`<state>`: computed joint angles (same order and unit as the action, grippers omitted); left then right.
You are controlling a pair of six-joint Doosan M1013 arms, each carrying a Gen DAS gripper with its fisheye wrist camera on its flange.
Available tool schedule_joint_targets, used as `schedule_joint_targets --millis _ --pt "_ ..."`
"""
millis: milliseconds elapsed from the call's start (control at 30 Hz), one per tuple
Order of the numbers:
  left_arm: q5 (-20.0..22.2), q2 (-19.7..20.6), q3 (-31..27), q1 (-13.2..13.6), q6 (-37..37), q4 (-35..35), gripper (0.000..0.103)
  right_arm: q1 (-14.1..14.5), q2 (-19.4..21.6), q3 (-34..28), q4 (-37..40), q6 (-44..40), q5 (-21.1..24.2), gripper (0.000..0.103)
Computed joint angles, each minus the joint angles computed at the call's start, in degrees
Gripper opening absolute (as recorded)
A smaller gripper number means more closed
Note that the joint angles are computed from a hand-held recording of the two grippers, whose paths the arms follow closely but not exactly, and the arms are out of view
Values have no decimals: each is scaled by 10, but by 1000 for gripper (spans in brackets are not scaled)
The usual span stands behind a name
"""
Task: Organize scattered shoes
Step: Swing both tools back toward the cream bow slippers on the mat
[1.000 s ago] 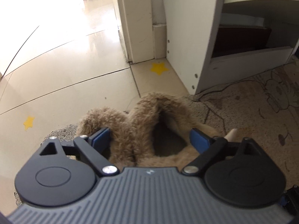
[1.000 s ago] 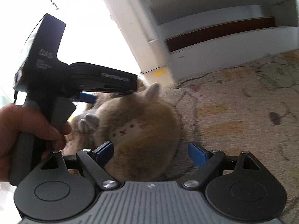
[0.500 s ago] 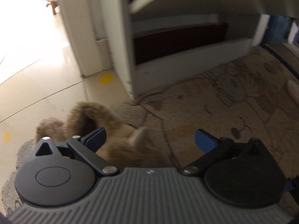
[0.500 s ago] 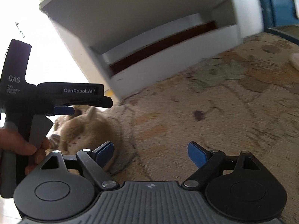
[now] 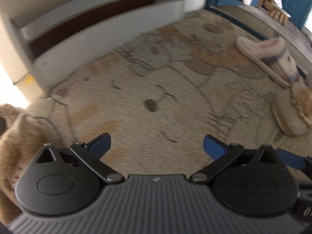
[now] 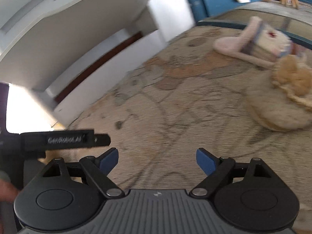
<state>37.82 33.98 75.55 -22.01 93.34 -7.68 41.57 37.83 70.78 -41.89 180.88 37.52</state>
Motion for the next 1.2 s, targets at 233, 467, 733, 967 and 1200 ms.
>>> schedule_joint_targets --millis 233,467,733,967,1200 --pt "28 1 -1 -13 70 -65 103 1 -22 26 -11 42 82 90" --pt "45 1 2 -26 101 -91 103 0 -33 48 -10 70 140 90" --pt "60 4 -1 -27 98 -102 103 -2 -45 49 82 21 186 91" --pt "82 5 -2 -26 119 -133 103 10 -40 27 127 -57 235 93" --pt "151 16 -15 -19 168 -207 103 10 -57 34 168 -90 225 93"
